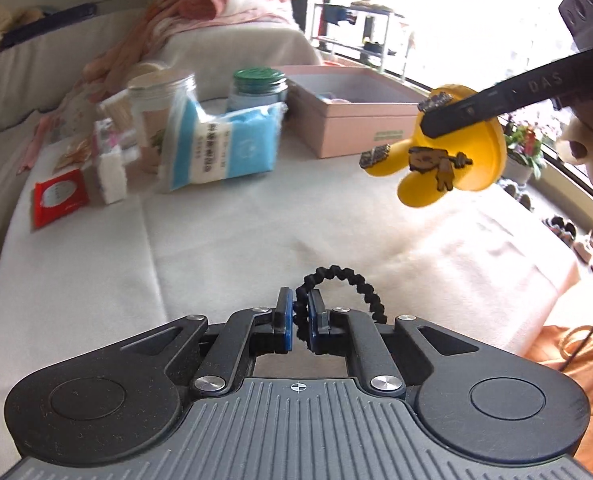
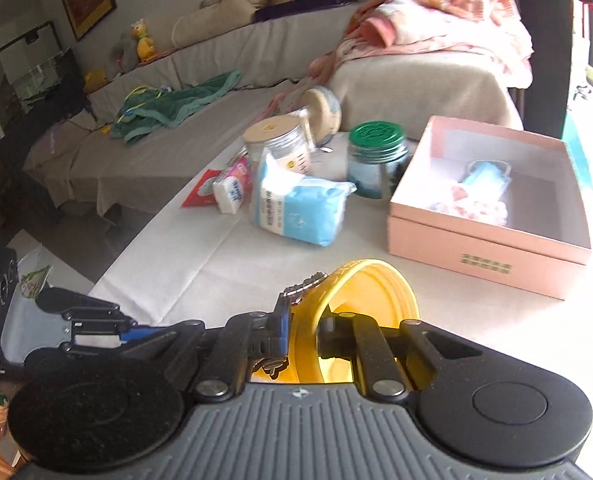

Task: Organize soft objects
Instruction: 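Carry both items to the pink box while the left tool drops the bracelet inside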

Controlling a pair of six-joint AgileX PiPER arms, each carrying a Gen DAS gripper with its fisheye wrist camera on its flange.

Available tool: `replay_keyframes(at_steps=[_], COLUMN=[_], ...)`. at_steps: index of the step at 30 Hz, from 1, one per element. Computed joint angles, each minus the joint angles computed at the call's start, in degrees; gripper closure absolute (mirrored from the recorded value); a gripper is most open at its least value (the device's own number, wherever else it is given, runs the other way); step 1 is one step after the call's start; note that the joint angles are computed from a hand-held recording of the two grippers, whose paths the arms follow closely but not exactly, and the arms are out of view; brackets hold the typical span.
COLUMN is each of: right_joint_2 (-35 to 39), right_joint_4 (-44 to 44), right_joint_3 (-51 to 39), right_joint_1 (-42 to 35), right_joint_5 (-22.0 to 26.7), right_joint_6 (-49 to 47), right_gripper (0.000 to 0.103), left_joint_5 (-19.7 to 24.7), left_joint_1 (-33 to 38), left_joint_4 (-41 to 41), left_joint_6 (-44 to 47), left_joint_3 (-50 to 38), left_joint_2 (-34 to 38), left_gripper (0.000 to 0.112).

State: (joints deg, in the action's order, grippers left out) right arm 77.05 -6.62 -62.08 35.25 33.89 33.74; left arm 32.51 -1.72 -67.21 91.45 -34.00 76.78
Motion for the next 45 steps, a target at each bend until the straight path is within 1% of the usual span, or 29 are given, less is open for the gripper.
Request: replay_keyframes(at_steps=[1,4,6,8,10,11,13,15,16,19,20,22,24,25,26,27,28,29,30,31,32,33,36,39,40,44,45], right_joint_2=[-2.67,-11.71,-15.84,-18.71,-20.93,-22.38,-23.63,-24.28,-24.22,-23.41,-22.85,-21.47,-20.2,-19.24,-18.36,-17.47,-16.36,-15.4,-14.49,-13.75,-13.02,-12.01,-10.14,-8.07,-6.98,-0.09,1.79], right_joint_4=[-2.41,-12.99,-19.66,-25.83,-29.62,-31.08,-30.97,-28.63,-27.43,-19.82,-17.31,-12.51,-8.53,-6.51,-4.59,-2.92,-1.34,0.37,2.07,3.79,4.29,4.53,1.03,-2.26,-3.15,-1.67,-0.96], right_joint_3=[1.46,4.47,4.87,4.5,4.81,5.35,6.48,7.8,8.33,10.07,10.53,11.42,12.55,13.15,13.58,13.87,14.04,14.07,14.0,13.84,13.5,12.58,9.65,5.42,3.61,-5.33,-7.38], right_joint_1=[-0.11,0.45,1.17,1.81,1.85,1.67,-0.31,-4.08,-5.65,-13.25,-15.52,-19.63,-22.77,-24.46,-25.89,-26.98,-27.87,-28.67,-29.27,-29.74,-29.69,-29.51,-27.31,-25.27,-24.7,-24.39,-24.54], right_joint_5=[0.63,4.37,7.59,11.19,13.24,14.22,13.57,11.61,10.71,7.04,6.04,4.09,2.39,1.43,0.59,-0.13,-0.84,-1.44,-2.0,-2.29,-2.51,-2.5,-1.98,-1.13,-0.71,0.35,0.46], right_joint_6=[2.37,10.71,15.49,19.96,22.59,23.73,23.55,21.28,20.21,13.04,10.7,6.26,2.5,0.56,-1.3,-2.76,-3.87,-5.17,-6.45,-7.75,-8.03,-8.35,-5.65,-3.72,-3.28,-6.27,-6.91], right_gripper=[0.092,0.092,0.092,0.092,0.092,0.092,0.092,0.092,0.092,0.092,0.092,0.092,0.092,0.092,0.092,0.092,0.092,0.092,0.092,0.092,0.092,0.092,0.092,0.092,0.092,0.092,0.091], left_joint_5=[-0.28,-3.59,-5.18,-6.9,-9.09,-10.86,-13.91,-13.65,-12.74,-9.17,-6.8,-1.48,6.87,12.13,15.91,17.48,17.25,15.19,11.15,8.29,6.39,6.33,6.6,4.51,3.13,-1.93,-3.33], left_joint_1=[-1.57,-8.56,-13.01,-17.15,-21.15,-23.15,-26.89,-28.65,-29.25,-30.55,-30.84,-31.24,-31.3,-30.9,-30.68,-30.37,-30.28,-30.55,-30.97,-31.14,-31.12,-30.89,-29.93,-29.9,-29.72,-26.78,-25.88], left_joint_4=[-0.04,-1.85,-3.66,-6.46,-9.94,-9.62,-3.24,4.78,8.47,21.79,26.88,36.58,44.19,45.78,46.57,46.2,45.97,46.69,47.56,47.86,47.44,46.42,42.73,41.23,39.31,23.83,18.94], left_joint_6=[0.01,0.57,0.7,2.25,4.37,2.7,-6.99,-18.45,-24.18,-41.36,-47.09,-58.55,-68.31,-71.27,-73.05,-73.02,-71.76,-70.04,-68.54,-67.64,-66.74,-66.23,-64.03,-62.26,-60.51,-46.18,-41.43], left_joint_3=[0.28,-0.42,-3.72,-7.91,-13.93,-17.57,-26.78,-36.52,-41.91,-57.16,-62.89,-73.28,-84.71,-90.44,-94.91,-97.09,-96.99,-94.58,-89.89,-86.58,-83.59,-82.17,-78.36,-74.38,-72.36,-61.12,-57.62], left_joint_2=[-1.32,-6.14,-6.51,-5.16,-1.2,1.49,8.63,16.82,21.44,34.14,38.81,46.82,54.68,58.42,61.19,63.01,63.42,62.49,60.33,58.75,57.07,55.95,52.76,49.54,48.27,41.5,39.46], left_gripper=[0.102,0.102,0.102,0.102,0.102,0.102,0.102,0.102,0.102,0.102,0.102,0.102,0.102,0.102,0.102,0.102,0.1,0.097,0.097,0.097,0.097,0.097,0.097,0.097,0.097,0.097,0.097])
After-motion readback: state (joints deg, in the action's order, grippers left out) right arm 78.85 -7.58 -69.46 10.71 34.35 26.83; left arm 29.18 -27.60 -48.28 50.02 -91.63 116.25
